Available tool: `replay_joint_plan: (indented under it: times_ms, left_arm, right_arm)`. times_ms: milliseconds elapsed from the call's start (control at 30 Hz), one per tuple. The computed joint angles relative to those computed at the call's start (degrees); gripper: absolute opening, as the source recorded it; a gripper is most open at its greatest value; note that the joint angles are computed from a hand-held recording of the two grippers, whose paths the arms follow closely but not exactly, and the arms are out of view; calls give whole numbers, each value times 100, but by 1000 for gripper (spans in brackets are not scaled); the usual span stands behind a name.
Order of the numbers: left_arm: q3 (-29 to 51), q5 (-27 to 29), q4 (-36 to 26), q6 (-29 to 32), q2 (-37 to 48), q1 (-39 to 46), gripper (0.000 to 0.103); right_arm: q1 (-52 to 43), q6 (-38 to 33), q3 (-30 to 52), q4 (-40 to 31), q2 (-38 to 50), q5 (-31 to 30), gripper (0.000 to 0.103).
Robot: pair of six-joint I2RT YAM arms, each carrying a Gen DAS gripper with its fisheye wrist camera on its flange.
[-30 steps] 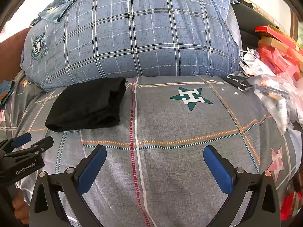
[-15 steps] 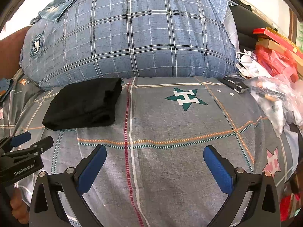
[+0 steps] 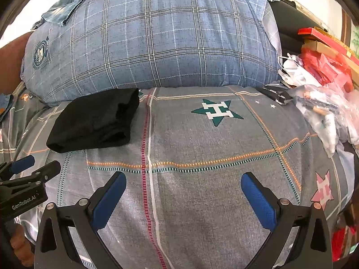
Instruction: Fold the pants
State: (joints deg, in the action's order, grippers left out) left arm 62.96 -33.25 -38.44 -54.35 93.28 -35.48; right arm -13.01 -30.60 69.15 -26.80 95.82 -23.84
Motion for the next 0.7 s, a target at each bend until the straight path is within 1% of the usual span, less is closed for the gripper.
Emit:
replay_joint_plan:
  times_ms: [267,333,400,467,633,700]
  left_arm:
    - [17,159,86,40,13,35,81]
    - [18,114,108,49,2,6,81]
    - [-7,-66,178,72,-59,-94,81]
    - [65,-147,122,90,-53,-160,81]
    - [169,-34,91,114,-12,-162,82]
    - [254,-48,-9,91,61,-162,82]
  right_arm:
    - [-28,-10,53,-32,81,-1,103]
    - [-37,-11,68,-53,112,-1,103]
    - [-51,-13,75,-61,132,-17,103]
    - [-52,-15,89,-68,159,-9,103]
    - [-81,-3,131,-82,191,-36,103]
    - [-86,-9,128,-60,184,-26,103]
